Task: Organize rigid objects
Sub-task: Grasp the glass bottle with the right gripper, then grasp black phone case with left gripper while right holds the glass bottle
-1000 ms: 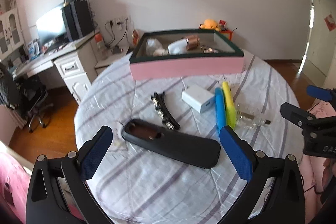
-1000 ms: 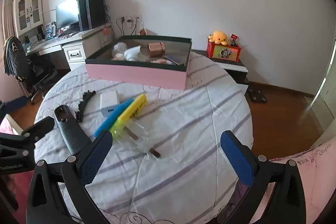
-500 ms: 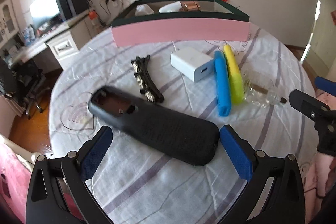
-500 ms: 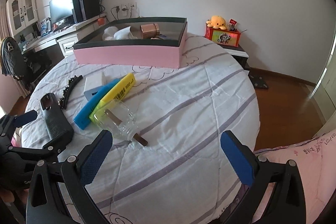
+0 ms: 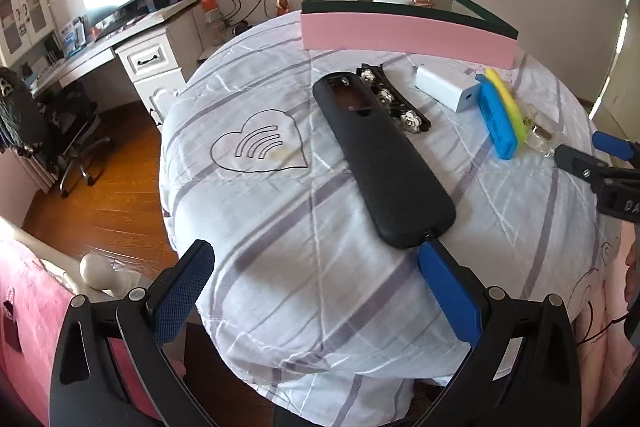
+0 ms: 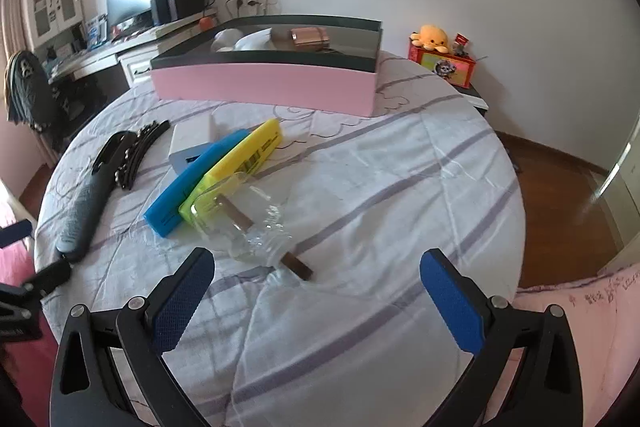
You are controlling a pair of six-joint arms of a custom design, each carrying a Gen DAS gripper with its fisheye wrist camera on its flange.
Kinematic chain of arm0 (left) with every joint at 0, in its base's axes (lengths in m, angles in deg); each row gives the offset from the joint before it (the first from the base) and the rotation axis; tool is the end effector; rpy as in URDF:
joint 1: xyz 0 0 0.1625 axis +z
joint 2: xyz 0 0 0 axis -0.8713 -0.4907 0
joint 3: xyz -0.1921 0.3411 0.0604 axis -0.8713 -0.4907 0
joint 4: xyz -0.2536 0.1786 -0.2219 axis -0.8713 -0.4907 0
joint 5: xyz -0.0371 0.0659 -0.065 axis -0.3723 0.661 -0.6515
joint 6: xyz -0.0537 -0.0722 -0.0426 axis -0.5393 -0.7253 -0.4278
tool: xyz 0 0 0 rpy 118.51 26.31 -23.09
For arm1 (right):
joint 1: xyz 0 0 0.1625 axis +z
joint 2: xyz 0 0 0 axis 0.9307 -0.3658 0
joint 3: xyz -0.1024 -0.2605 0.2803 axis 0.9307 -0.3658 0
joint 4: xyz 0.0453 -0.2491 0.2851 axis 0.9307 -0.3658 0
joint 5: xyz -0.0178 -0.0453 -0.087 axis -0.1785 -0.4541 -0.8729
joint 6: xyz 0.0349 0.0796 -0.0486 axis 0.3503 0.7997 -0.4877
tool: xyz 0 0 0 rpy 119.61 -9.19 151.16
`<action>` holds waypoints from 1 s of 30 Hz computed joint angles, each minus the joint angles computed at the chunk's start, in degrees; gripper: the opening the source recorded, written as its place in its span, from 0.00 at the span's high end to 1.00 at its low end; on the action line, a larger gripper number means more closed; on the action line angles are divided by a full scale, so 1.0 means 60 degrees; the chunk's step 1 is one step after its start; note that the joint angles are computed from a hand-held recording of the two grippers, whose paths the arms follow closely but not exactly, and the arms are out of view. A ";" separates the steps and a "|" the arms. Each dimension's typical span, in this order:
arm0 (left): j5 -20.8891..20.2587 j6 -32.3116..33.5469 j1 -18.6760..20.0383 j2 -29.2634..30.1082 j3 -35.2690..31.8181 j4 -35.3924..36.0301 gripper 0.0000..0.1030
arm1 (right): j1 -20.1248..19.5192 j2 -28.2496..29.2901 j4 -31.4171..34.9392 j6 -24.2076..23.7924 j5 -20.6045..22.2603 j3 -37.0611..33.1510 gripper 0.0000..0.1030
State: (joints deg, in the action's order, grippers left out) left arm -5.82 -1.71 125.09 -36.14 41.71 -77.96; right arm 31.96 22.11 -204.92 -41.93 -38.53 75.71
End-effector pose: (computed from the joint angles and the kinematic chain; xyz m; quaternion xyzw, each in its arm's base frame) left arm -0.0938 -0.6825 0.1920 0.1775 0.8618 -0.2913 0.3754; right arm 0.2084 -0.7187 0.0817 0.1887 -0.8612 0.3181 0.3487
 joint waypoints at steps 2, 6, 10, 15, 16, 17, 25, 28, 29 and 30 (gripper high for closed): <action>-0.0048 0.0145 -0.0045 -0.0027 0.0058 -0.0056 0.00 | 0.0018 0.0155 0.0074 -0.0364 -0.0011 -0.0219 0.00; -0.0274 0.0353 -0.0099 -0.0012 0.0077 -0.0097 0.00 | -0.0008 0.0320 0.0369 -0.0663 0.0116 -0.0554 0.02; -0.0550 0.0486 -0.0129 0.0085 -0.0073 -0.0054 0.00 | -0.0095 0.0343 0.0897 -0.0610 0.0519 -0.0770 0.25; -0.0693 0.0376 -0.0065 0.0430 -0.0663 0.0193 0.00 | -0.0171 0.0241 0.1002 -0.0474 0.0878 -0.0664 0.53; -0.0744 0.0271 -0.0042 0.0523 -0.0838 0.0340 0.00 | -0.0182 0.0197 0.0929 -0.0411 0.0925 -0.0579 0.53; -0.0765 0.0193 -0.0023 0.0581 -0.0920 0.0401 0.00 | -0.0180 0.0161 0.0887 -0.0339 0.0902 -0.0506 0.53; -0.0365 0.0423 0.0153 0.1529 -0.2073 -0.0097 0.00 | -0.0121 0.0102 0.0543 0.0044 0.0672 -0.0211 0.53; -0.0678 0.1009 0.0292 0.1543 -0.2012 -0.0585 0.01 | -0.0147 0.0158 0.0476 0.0018 0.0687 -0.0327 0.53; -0.0797 0.1136 0.0323 0.1492 -0.1955 -0.0629 0.02 | -0.0159 0.0166 0.0518 0.0008 0.0710 -0.0363 0.53; -0.0913 0.1249 0.0333 0.1449 -0.1897 -0.0739 0.09 | -0.0173 0.0177 0.0479 -0.0026 0.0763 -0.0389 0.53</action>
State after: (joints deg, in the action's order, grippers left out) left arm -11.30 5.78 127.09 -27.45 30.33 -82.39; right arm 30.92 23.17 -202.05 -42.08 -33.95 73.37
